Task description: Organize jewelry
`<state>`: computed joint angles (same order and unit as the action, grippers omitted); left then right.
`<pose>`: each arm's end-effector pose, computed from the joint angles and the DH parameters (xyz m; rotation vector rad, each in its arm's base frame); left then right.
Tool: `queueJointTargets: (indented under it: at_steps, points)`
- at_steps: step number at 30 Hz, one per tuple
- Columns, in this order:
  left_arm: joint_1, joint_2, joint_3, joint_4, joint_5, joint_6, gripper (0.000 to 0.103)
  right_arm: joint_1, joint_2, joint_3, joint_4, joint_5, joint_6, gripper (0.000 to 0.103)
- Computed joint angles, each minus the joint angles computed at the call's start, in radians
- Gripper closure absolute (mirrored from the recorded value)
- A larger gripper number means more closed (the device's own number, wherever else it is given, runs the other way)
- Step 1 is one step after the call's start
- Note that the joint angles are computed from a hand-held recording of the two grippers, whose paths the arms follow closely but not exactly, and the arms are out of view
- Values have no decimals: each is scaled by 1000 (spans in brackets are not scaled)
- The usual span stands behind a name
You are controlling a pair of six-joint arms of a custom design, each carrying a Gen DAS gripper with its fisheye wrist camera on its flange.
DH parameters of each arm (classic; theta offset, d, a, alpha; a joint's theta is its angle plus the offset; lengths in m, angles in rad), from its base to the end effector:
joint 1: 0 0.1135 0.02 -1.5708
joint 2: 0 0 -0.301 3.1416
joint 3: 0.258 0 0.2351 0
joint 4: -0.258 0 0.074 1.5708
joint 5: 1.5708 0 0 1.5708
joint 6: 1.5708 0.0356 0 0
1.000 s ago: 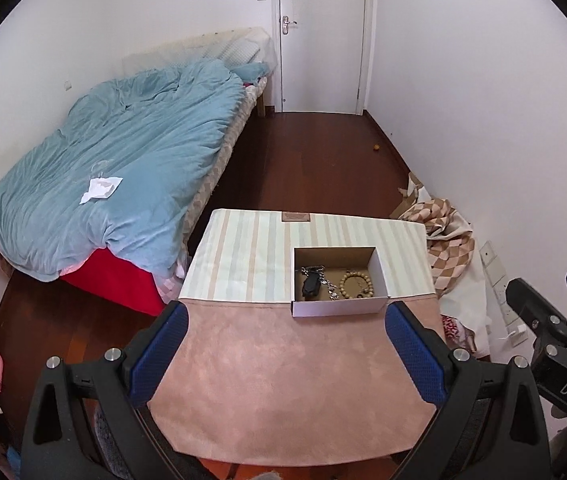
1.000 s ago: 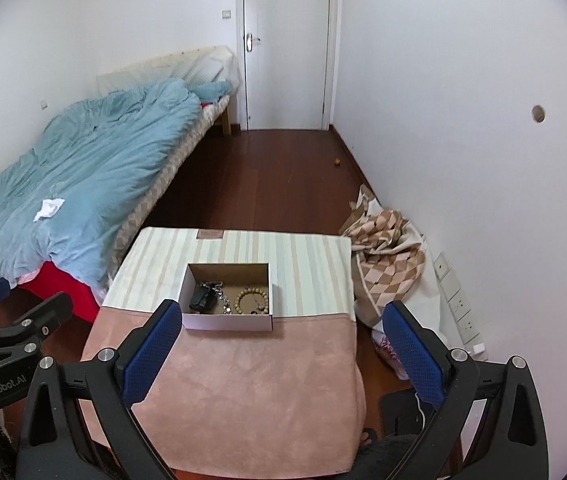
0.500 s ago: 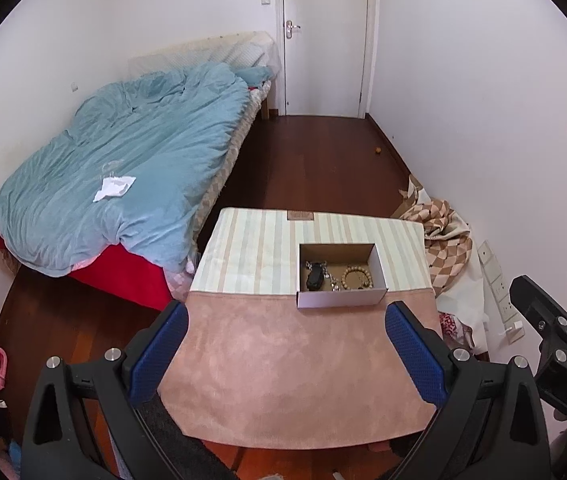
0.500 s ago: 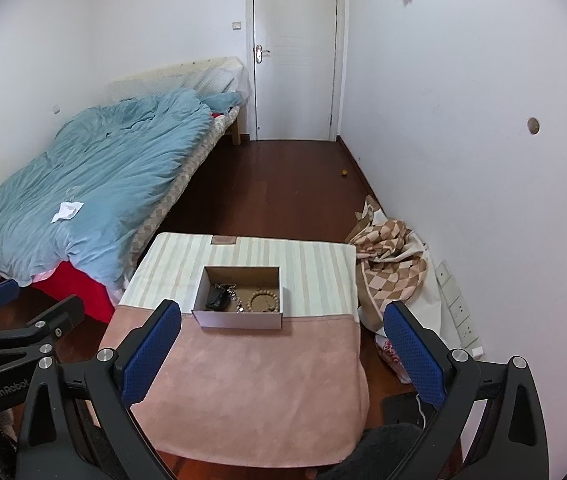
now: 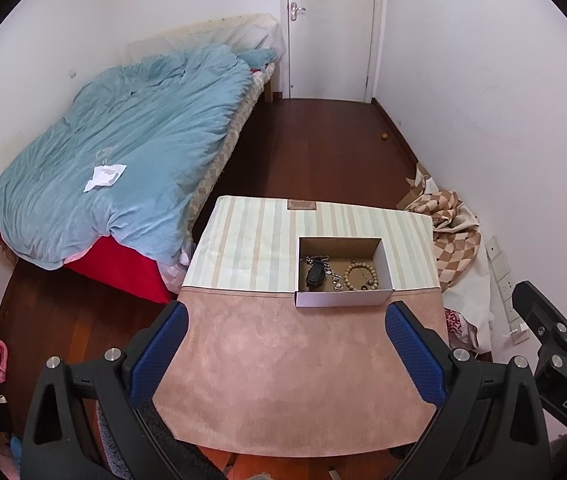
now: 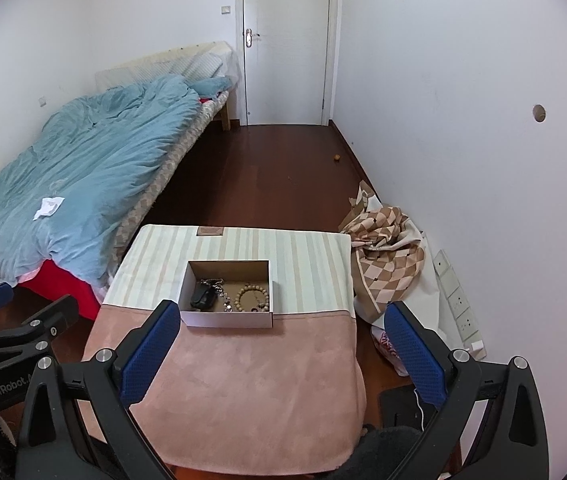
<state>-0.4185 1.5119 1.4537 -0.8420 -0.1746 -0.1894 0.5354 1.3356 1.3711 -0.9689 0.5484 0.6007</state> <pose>0.2771 -0.1165 0.3752 0.2060 2.4441 -0.0510 0.2133 0.1050 0.3903 0.2910 2.3123 -0.1383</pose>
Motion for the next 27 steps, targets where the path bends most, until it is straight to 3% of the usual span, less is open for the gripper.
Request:
queueJointTargets:
  at_steps: [7, 15, 27]
  points:
    - [28, 103, 106, -56, 27, 14, 2, -106, 81, 40, 44, -102, -72, 0]
    - [35, 205, 246, -131, 36, 20, 2, -169, 178, 149, 12, -143, -132, 0]
    - [43, 236, 278, -153, 47, 15, 2, -193, 234, 185, -12, -181, -158, 0]
